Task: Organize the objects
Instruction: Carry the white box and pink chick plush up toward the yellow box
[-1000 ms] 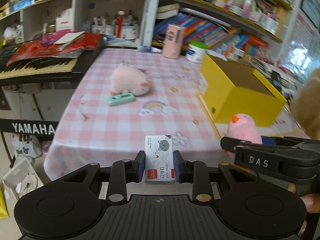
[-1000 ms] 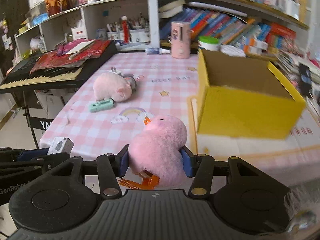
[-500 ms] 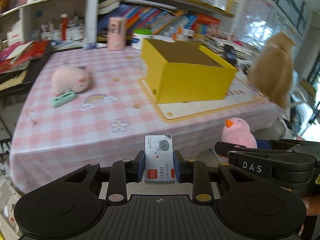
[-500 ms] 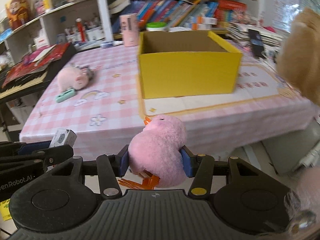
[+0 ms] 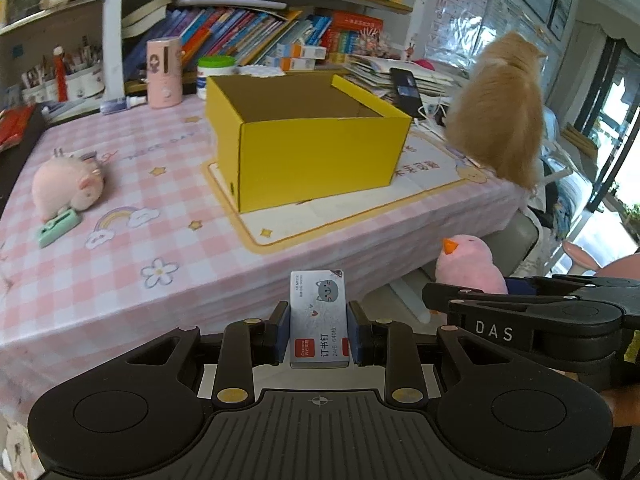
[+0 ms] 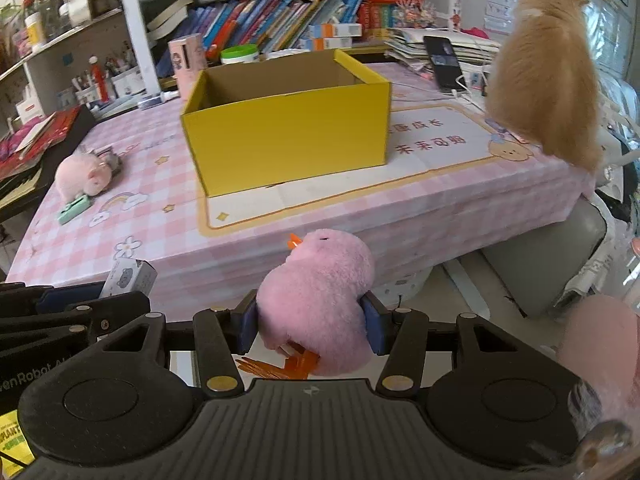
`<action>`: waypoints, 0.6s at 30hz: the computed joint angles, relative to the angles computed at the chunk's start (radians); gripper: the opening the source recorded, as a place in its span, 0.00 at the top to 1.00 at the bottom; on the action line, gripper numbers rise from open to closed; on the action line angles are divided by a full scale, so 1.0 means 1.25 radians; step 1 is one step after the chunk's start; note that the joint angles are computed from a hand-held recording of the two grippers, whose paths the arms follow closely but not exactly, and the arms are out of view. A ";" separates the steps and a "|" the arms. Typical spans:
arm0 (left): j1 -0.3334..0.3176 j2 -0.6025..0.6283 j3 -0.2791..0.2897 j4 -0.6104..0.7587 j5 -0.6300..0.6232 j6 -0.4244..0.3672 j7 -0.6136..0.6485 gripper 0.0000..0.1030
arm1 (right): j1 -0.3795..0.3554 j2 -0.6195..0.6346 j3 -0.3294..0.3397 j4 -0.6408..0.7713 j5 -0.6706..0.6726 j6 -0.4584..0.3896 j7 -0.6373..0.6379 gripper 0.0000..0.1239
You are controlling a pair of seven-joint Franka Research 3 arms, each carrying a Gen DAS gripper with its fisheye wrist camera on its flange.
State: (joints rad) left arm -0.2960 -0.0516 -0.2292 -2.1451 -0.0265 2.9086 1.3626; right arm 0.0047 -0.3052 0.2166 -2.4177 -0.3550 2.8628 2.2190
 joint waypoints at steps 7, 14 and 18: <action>0.009 0.056 -0.010 0.067 0.054 -0.017 -0.046 0.73 | -0.001 0.033 -0.025 0.031 0.006 0.007 -0.028 0.61; 0.012 0.114 -0.016 0.142 0.129 -0.024 -0.103 0.73 | 0.021 0.087 -0.069 0.081 0.042 0.007 -0.094 0.61; 0.007 0.155 -0.015 0.197 0.169 -0.033 -0.131 0.73 | 0.034 0.120 -0.094 0.117 0.063 0.009 -0.133 0.61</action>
